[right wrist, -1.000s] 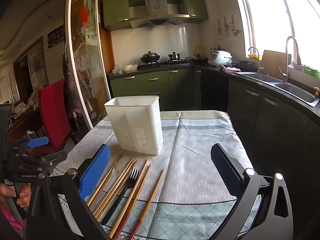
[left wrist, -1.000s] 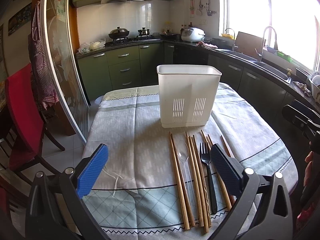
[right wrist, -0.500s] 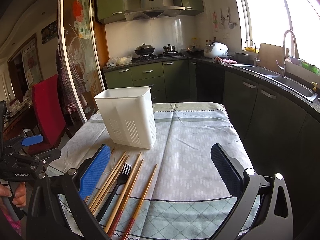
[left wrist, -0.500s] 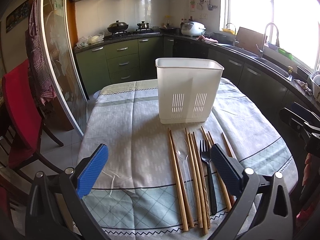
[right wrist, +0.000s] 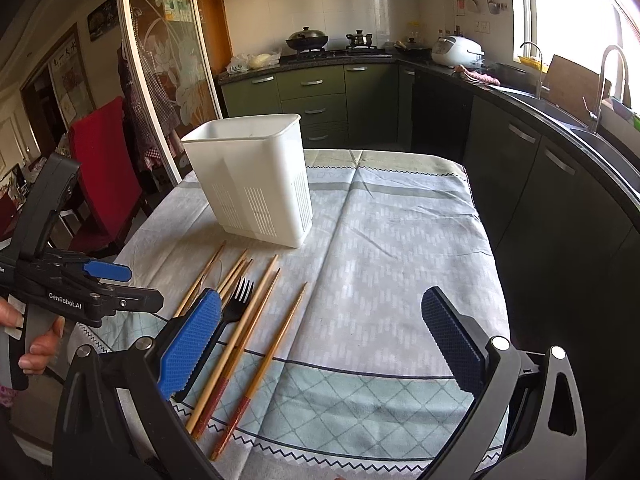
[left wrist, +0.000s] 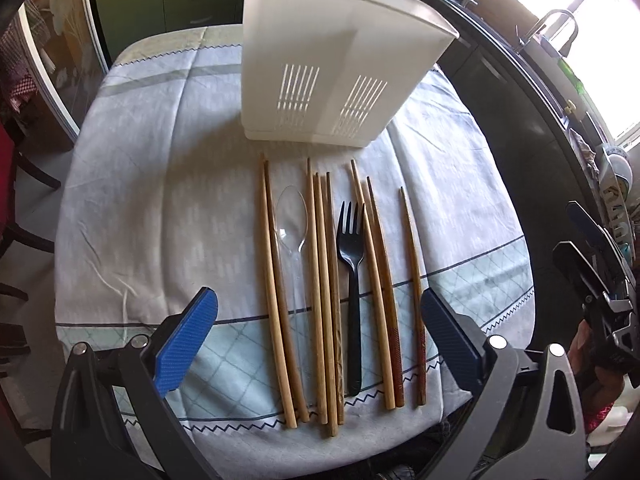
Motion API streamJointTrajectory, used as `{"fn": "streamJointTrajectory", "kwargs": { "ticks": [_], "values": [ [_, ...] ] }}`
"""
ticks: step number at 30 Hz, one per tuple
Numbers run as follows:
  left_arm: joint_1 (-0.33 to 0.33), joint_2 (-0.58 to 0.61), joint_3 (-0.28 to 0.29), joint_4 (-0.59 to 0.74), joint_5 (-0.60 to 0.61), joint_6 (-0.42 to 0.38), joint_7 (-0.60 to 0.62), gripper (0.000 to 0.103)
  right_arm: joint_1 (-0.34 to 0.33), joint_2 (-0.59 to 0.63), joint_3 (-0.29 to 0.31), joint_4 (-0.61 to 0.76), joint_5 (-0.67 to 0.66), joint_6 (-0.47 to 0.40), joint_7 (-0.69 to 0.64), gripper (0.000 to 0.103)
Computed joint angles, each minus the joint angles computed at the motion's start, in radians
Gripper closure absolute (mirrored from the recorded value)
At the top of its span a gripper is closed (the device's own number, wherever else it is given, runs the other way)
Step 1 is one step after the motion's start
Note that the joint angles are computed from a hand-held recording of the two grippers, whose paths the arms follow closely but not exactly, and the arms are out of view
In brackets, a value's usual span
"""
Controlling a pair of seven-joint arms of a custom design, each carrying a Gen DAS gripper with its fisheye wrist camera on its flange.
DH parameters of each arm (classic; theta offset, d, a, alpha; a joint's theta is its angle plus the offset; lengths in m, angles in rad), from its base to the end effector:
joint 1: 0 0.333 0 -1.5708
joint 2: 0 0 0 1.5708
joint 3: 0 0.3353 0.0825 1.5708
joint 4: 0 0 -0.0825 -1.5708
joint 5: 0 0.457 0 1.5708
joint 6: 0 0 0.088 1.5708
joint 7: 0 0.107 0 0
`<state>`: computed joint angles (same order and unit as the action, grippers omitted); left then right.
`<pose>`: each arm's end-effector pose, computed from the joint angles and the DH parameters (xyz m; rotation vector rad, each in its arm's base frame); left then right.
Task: Organize utensils
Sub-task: 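Lower the left gripper onto the clear plastic spoon and close it, then lift the spoon with the left gripper while the right gripper grasps the black plastic fork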
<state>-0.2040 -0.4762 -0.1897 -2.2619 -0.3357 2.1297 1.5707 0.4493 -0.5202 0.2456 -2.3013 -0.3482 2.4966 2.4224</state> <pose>0.4572 -0.2173 0.5774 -1.8759 2.4344 -0.6335 0.3787 0.3427 0.6179 -1.7580 1.6539 -0.5509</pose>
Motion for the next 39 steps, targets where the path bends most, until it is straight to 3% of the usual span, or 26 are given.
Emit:
{"fn": "streamJointTrajectory", "kwargs": {
  "ticks": [2,4,10,26,29,31,35,39],
  "values": [
    [0.000,0.032,-0.002,0.027,0.002,-0.031,-0.010,0.015,0.004,-0.013,-0.011,-0.011,0.016,-0.003,-0.002,0.004],
    [-0.002,0.068,0.003,0.057,-0.012,-0.080,-0.019,0.036,0.015,-0.025,-0.030,-0.025,0.046,0.005,-0.014,0.004],
    [0.003,0.144,-0.018,0.108,0.018,-0.113,-0.051,0.064,0.024,-0.031,-0.046,-0.043,0.095,0.022,-0.048,0.004],
    [-0.017,0.261,-0.052,0.158,0.153,-0.079,-0.145,0.085,0.008,-0.018,-0.025,-0.026,0.076,0.022,-0.055,0.005],
    [-0.023,0.269,-0.052,0.165,0.161,-0.073,-0.147,0.086,0.032,-0.008,-0.052,-0.024,0.122,0.022,-0.080,0.011],
    [-0.023,0.267,-0.049,0.164,0.164,-0.065,-0.147,0.095,0.047,-0.001,-0.071,-0.024,0.159,0.029,-0.102,0.015],
    [-0.019,0.240,-0.035,0.144,0.141,-0.057,-0.120,0.095,0.084,0.019,-0.105,-0.015,0.244,0.047,-0.169,0.020],
    [-0.014,0.213,-0.028,0.124,0.125,-0.041,-0.096,0.095,0.147,0.069,-0.160,0.022,0.397,0.041,-0.274,0.035]
  ]
}}
